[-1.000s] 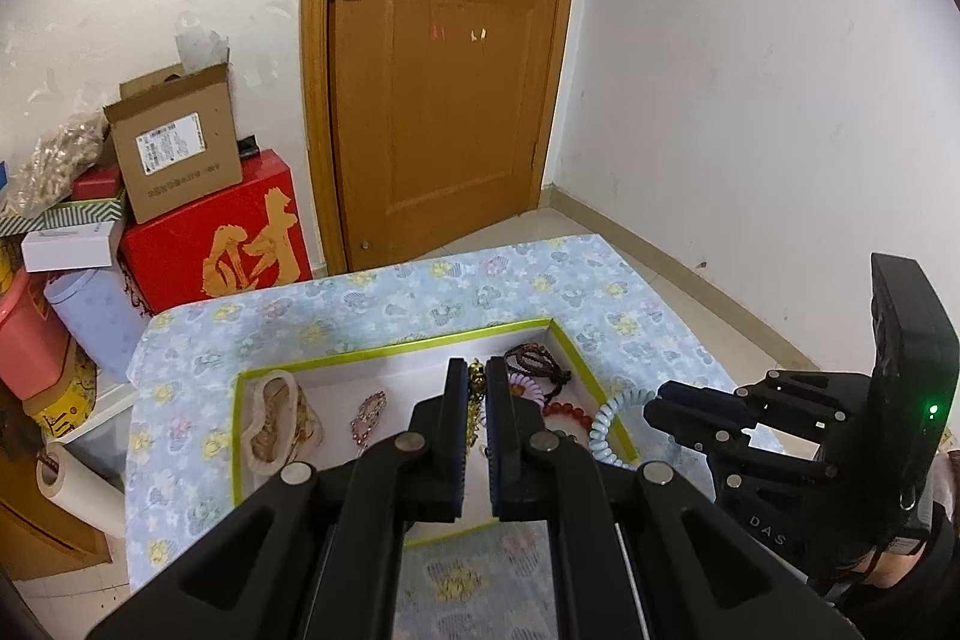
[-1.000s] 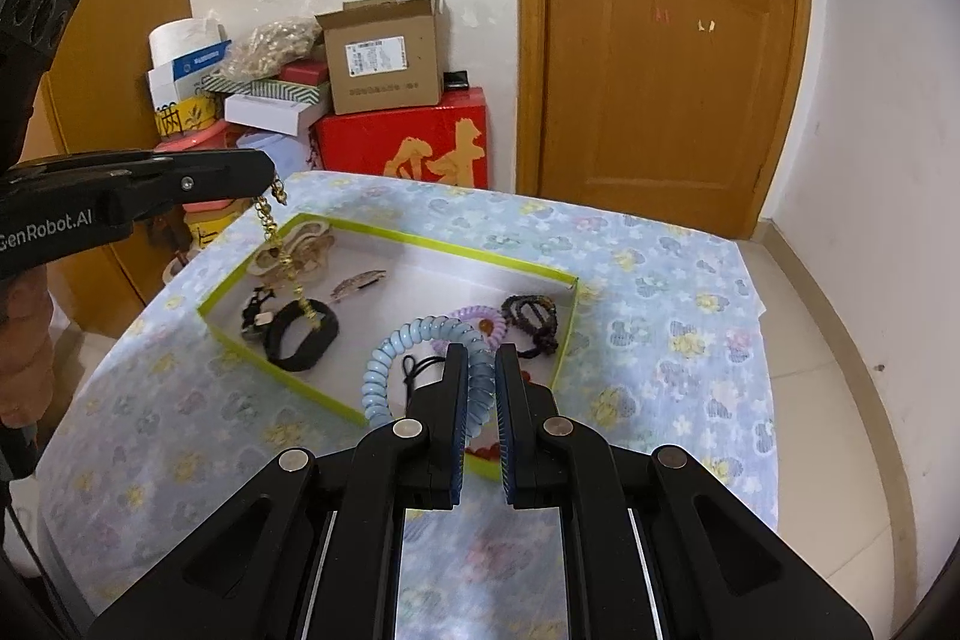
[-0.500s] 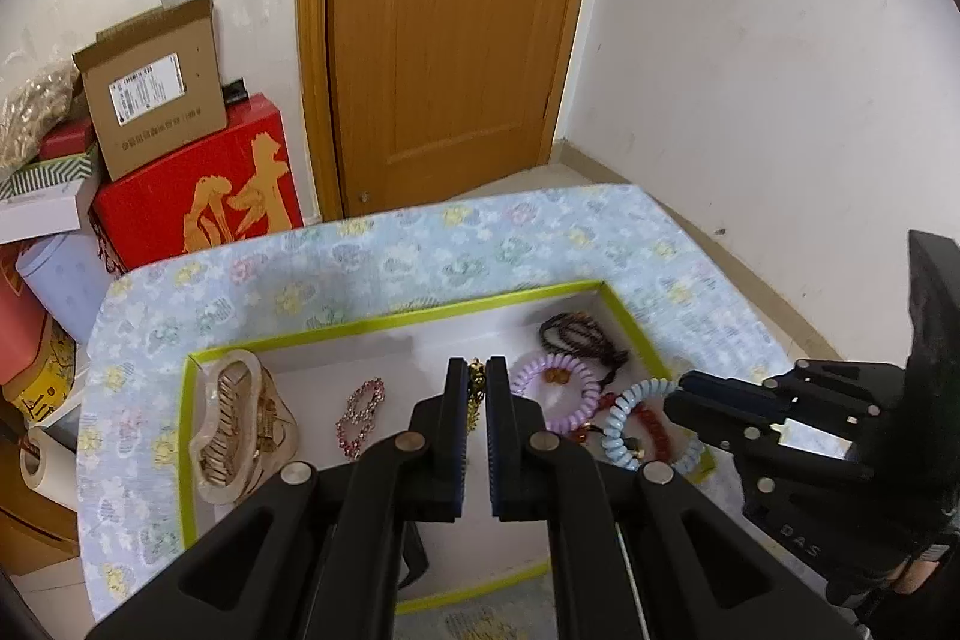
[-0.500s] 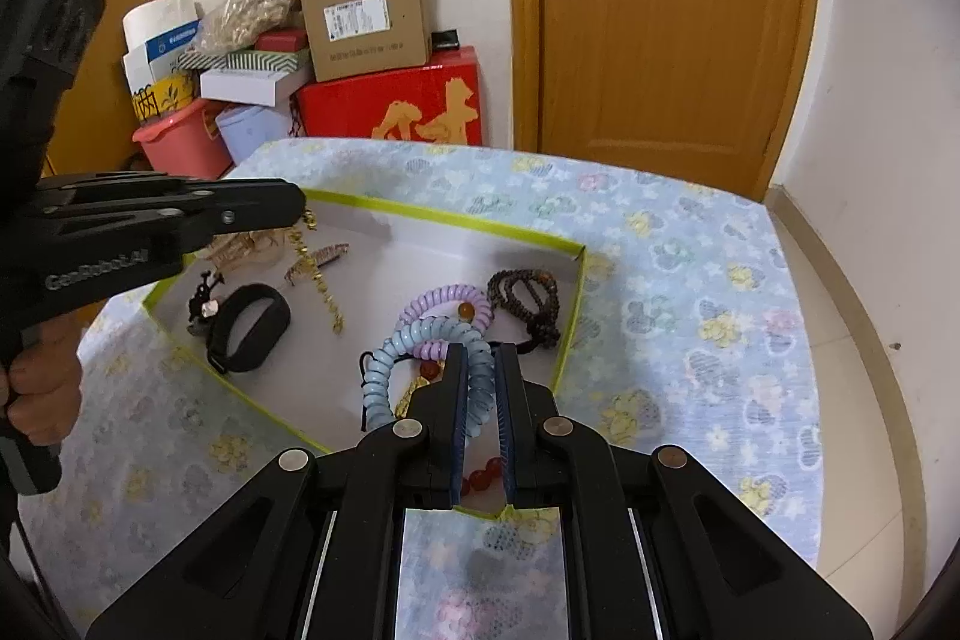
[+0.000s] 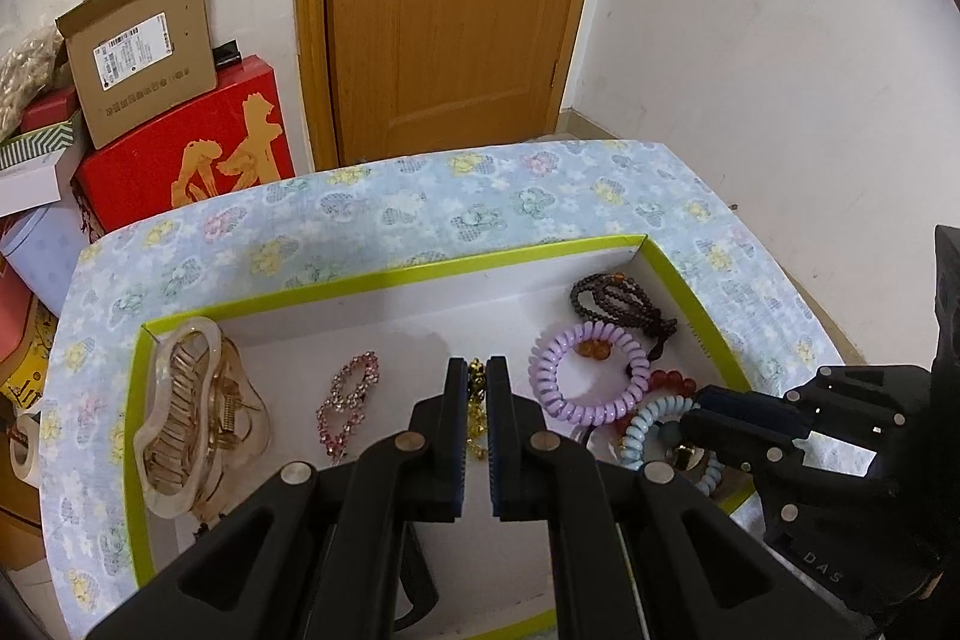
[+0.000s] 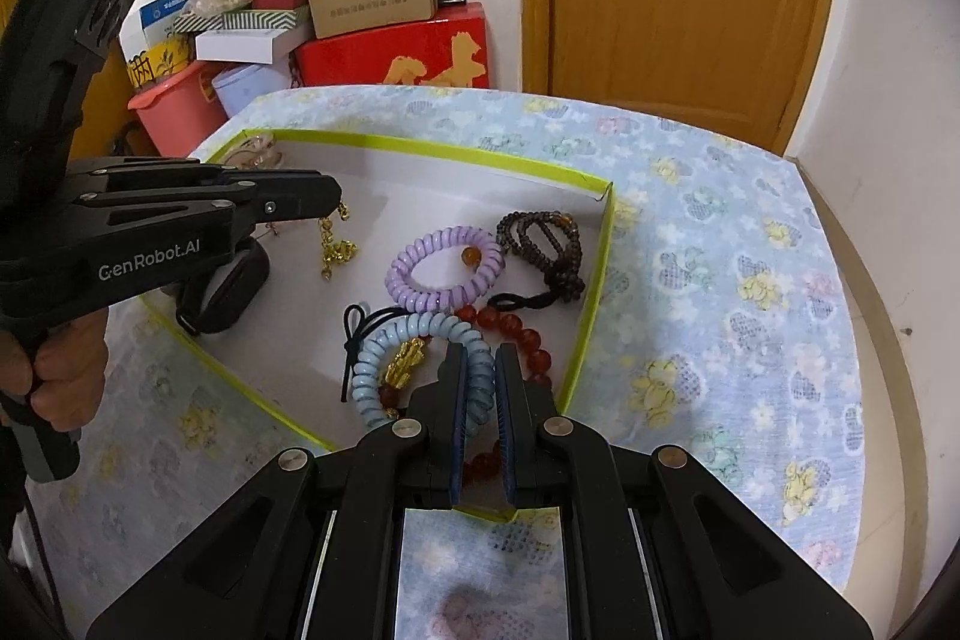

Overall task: Organize jewelry
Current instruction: 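Carry the gold chain and blue hair tie into the green box and open both tools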

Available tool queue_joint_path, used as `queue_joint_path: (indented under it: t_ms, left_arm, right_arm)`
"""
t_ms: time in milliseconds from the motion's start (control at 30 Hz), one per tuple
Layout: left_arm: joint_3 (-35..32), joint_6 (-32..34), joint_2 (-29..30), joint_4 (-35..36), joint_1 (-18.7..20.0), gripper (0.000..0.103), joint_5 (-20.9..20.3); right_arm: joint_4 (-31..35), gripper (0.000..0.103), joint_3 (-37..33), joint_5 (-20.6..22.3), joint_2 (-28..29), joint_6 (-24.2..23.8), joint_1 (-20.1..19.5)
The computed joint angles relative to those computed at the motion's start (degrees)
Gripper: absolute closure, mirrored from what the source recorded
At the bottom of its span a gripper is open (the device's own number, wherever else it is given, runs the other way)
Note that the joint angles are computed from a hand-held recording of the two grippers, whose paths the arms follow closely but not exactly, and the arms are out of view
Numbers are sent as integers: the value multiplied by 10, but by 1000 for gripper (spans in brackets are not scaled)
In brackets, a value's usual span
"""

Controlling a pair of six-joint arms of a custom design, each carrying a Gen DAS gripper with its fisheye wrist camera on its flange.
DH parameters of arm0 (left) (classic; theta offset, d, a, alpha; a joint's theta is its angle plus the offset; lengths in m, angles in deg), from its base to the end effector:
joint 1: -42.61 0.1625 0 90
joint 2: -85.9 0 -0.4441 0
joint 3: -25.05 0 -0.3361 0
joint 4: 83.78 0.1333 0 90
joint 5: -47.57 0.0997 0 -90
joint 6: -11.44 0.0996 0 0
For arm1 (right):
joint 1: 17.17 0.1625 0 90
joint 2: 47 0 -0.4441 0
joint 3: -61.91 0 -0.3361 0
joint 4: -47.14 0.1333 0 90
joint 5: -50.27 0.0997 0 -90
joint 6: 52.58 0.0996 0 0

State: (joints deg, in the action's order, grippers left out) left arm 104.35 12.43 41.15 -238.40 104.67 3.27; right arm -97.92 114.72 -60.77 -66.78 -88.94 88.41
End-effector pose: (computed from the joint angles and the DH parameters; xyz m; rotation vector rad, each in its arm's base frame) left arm -0.1535 -0.7261 0.2743 0.3297 2.3438 -0.8453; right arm 0.3161 -0.7704 0.0808 1.0877 -2.4547 0.4239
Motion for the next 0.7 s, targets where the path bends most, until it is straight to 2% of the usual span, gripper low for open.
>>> queue_joint_path:
  t_ms: [200, 300, 367, 433, 700]
  left_arm:
    - [-1, -1, 0, 4, 2, 97, -10]
    - [-1, -1, -1, 7, 1, 96, -15]
    - [1, 1, -3, 7, 0, 95, -21]
    - [4, 1, -5, 3, -2, 88, -24]
    - [37, -18, -27, -16, -15, 87, -16]
  right_arm:
    - [8, 92, -6, -2, 2, 8, 0]
    - [2, 86, 2, 0, -3, 8, 1]
    - [-4, 76, 7, 1, -6, 9, 2]
    - [-12, 72, 15, 5, -11, 11, 2]
    - [-48, 72, 59, 8, -38, 16, 6]
